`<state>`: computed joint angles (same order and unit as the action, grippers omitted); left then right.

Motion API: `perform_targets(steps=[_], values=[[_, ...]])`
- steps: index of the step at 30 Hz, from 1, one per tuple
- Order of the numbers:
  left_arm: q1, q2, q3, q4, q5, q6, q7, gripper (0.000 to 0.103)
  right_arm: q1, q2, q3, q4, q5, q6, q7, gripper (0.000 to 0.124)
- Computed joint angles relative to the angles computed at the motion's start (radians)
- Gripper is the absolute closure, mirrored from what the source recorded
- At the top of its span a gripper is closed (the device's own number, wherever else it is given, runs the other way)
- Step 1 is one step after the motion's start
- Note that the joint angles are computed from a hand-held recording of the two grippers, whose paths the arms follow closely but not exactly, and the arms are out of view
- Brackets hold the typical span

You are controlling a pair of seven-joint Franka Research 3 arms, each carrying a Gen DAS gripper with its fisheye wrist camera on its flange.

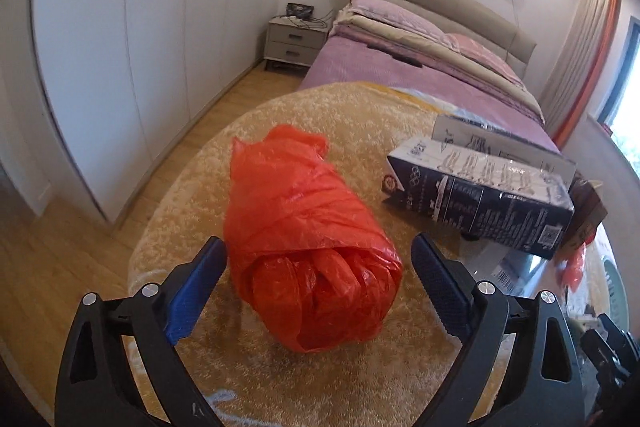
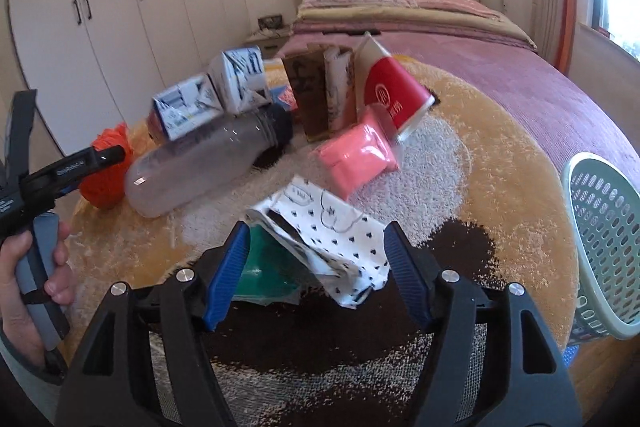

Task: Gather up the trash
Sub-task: 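Grasp the red plastic bag bundle with the left tool while the right tool grasps the white wrapper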

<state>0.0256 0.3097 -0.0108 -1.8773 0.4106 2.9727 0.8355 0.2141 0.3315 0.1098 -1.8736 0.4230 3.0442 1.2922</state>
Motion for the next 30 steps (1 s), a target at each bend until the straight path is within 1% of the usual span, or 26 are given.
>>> perform_targets(steps=[1,2,3,4,5,6,7,8,9,10,11,12,13,15,16,17,20,22,24,25,27,28,30], values=[[0.005,0.004,-0.008,0.004,-0.007,-0.007,0.010,0.015,0.013,0.005,-0.017,0.009,-0.014,-0.019,0.018,0.064],[0.009,0.005,-0.015,0.001,-0.012,-0.011,0.021,0.018,0.021,0.009,-0.028,0.014,-0.025,-0.026,0.031,0.068],[0.009,0.004,-0.018,-0.001,-0.015,-0.014,0.028,0.022,0.020,0.013,-0.029,0.020,-0.029,-0.036,0.034,0.074],[0.015,0.008,-0.024,0.002,-0.024,-0.016,0.039,0.023,0.018,0.017,-0.028,0.026,-0.030,-0.047,0.036,0.075],[0.021,0.009,-0.033,0.001,-0.037,-0.016,0.051,0.028,0.019,0.020,-0.030,0.030,-0.033,-0.049,0.042,0.076],[0.027,0.010,-0.041,0.002,-0.049,-0.018,0.064,0.035,0.021,0.021,-0.032,0.032,-0.037,-0.049,0.046,0.083],[0.039,0.010,-0.055,0.000,-0.070,-0.019,0.087,0.038,0.018,0.022,-0.028,0.034,-0.036,-0.052,0.043,0.088],[0.047,0.013,-0.063,0.001,-0.086,-0.022,0.105,0.040,0.017,0.023,-0.026,0.034,-0.038,-0.052,0.042,0.090],[0.041,0.017,-0.054,0.004,-0.084,-0.017,0.103,0.043,0.016,0.022,-0.024,0.032,-0.038,-0.048,0.039,0.099],[0.036,0.018,-0.047,0.002,-0.081,-0.007,0.102,0.045,0.009,0.020,-0.013,0.029,-0.032,-0.047,0.026,0.104],[0.038,0.016,-0.048,-0.005,-0.085,0.004,0.109,0.048,0.013,0.023,-0.014,0.031,-0.035,-0.048,0.027,0.106],[0.033,0.013,-0.042,-0.011,-0.082,0.011,0.107,0.051,0.014,0.022,-0.013,0.030,-0.035,-0.047,0.024,0.112],[0.024,0.008,-0.031,-0.018,-0.073,0.019,0.098,0.052,0.009,0.020,-0.007,0.026,-0.032,-0.047,0.014,0.115],[0.011,-0.001,-0.015,-0.030,-0.059,0.046,0.078,0.055,0.016,0.015,-0.009,0.017,-0.037,-0.036,0.006,0.116],[0.001,-0.009,-0.001,-0.043,-0.046,0.064,0.061,0.055,0.011,0.011,0.001,0.010,-0.031,-0.024,-0.007,0.117],[-0.012,-0.022,0.017,-0.060,-0.028,0.082,0.037,0.056,-0.001,0.008,0.020,0.002,-0.017,-0.007,-0.031,0.117],[-0.010,-0.057,0.022,-0.102,-0.014,0.125,0.014,0.056,-0.064,-0.008,0.106,-0.025,0.064,0.038,-0.134,0.118],[-0.040,-0.087,0.059,-0.128,0.030,0.153,-0.027,0.056,-0.102,-0.021,0.158,-0.047,0.125,0.069,-0.201,0.118],[-0.078,-0.112,0.104,-0.148,0.094,0.177,-0.084,0.056,-0.140,-0.029,0.205,-0.056,0.189,0.083,-0.263,0.119],[-0.113,-0.129,0.143,-0.157,0.151,0.192,-0.131,0.056,-0.154,-0.034,0.223,-0.060,0.220,0.089,-0.290,0.119],[-0.148,-0.152,0.177,-0.163,0.244,0.202,-0.204,0.056,-0.190,-0.046,0.264,-0.067,0.296,0.097,-0.355,0.119],[-0.138,-0.159,0.158,-0.162,0.255,0.204,-0.203,0.056,-0.197,-0.050,0.269,-0.066,0.323,0.098,-0.378,0.119],[-0.078,-0.176,0.072,-0.171,0.207,0.197,-0.133,0.056,-0.211,-0.067,0.282,-0.072,0.386,0.101,-0.429,0.119]])
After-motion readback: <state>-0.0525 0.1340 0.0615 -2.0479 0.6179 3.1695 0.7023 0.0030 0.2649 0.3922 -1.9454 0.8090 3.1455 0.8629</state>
